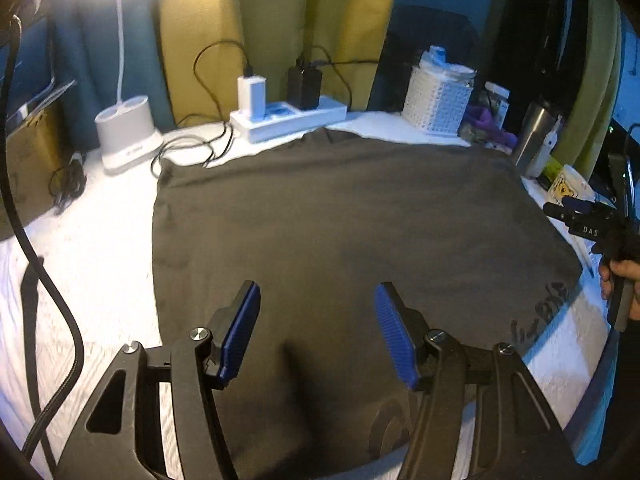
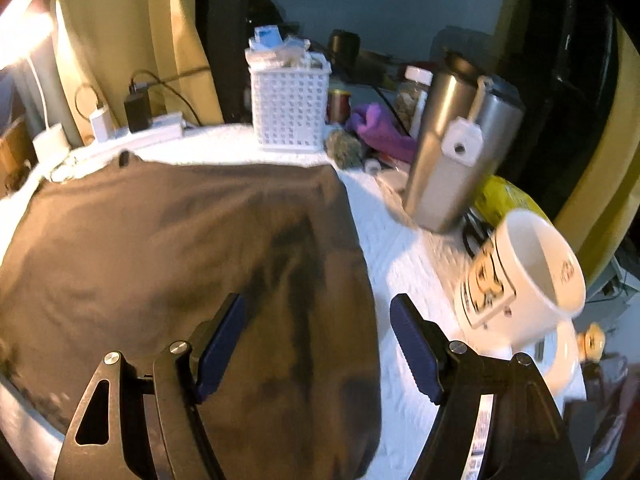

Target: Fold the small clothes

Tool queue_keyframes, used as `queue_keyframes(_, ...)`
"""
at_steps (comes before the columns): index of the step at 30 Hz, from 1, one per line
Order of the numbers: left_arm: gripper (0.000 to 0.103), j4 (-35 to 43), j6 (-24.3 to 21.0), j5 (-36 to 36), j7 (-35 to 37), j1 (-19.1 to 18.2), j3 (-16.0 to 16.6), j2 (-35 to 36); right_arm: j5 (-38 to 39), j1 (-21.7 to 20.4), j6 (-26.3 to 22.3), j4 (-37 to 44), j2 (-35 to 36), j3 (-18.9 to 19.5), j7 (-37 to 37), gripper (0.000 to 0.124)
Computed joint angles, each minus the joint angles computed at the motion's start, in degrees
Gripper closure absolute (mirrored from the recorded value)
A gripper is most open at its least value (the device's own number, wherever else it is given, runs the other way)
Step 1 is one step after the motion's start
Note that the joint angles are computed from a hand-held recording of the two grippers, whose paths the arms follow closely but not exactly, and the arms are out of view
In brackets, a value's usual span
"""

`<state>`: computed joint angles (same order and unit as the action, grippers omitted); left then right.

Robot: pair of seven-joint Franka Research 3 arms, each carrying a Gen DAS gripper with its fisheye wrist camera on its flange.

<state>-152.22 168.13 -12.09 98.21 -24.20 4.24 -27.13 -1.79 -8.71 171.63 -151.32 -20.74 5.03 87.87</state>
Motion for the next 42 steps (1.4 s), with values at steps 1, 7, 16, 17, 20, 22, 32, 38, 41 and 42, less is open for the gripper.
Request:
queue_keyframes(1,0.043,-0.2,-0.5,0.3,-0.7,0.8,-0.5,0.1,-1.1,-1.9,-0.3,-0.3,0.5,1.3,1.5,0.048)
queue_keyframes(7,0.043,-1.2,-2.5,3.6,-5.2,6.4,-3.3,1.5,-8.3,-8.0,-0.9,-1.5,1.5,4.2,10.3,0.048)
queue_keyframes(16,0.043,-3.7,-0.5,1.6,-2.7,2.9,0.4,-2.8,-8.5,-6.4,-4.0,-6.8,-7.3,1.7,11.5,0.048)
queue_keyframes(17,0.043,-3.9,-0.3,1.8,-2.3,2.6,0.5,-3.3,-7.8,-6.0,-4.4,-7.5,-8.7,1.5,11.3,0.048)
queue_keyframes(20,0.042,-4.2,0.1,1.7,-1.1,1.0,1.5,-4.3,-5.9,-5.1,-5.6,-9.7,-12.8,1.8,11.0,0.048)
queue_keyframes(22,0.041,-4.5,0.2,1.8,-0.6,0.4,1.7,-5.0,-4.8,-4.6,-6.3,-10.9,-15.1,2.0,10.8,0.048)
queue_keyframes(32,0.038,-5.5,0.0,3.0,-2.4,0.2,0.4,-7.6,4.6,3.0,-8.9,-16.2,-22.5,-2.3,7.8,0.048)
queue_keyframes(38,0.038,-5.7,-0.1,3.9,-4.8,0.4,0.1,-7.5,11.0,7.8,-9.6,-17.3,-22.3,-5.3,3.7,0.048)
queue_keyframes(41,0.038,-5.5,-0.2,3.8,-5.2,0.0,0.5,-6.9,13.4,8.7,-9.5,-16.8,-21.1,-5.7,3.1,0.048)
queue_keyframes(42,0.038,-5.3,-0.1,3.8,-5.2,-0.1,0.7,-6.6,14.4,9.4,-9.2,-16.7,-20.7,-6.3,2.5,0.048)
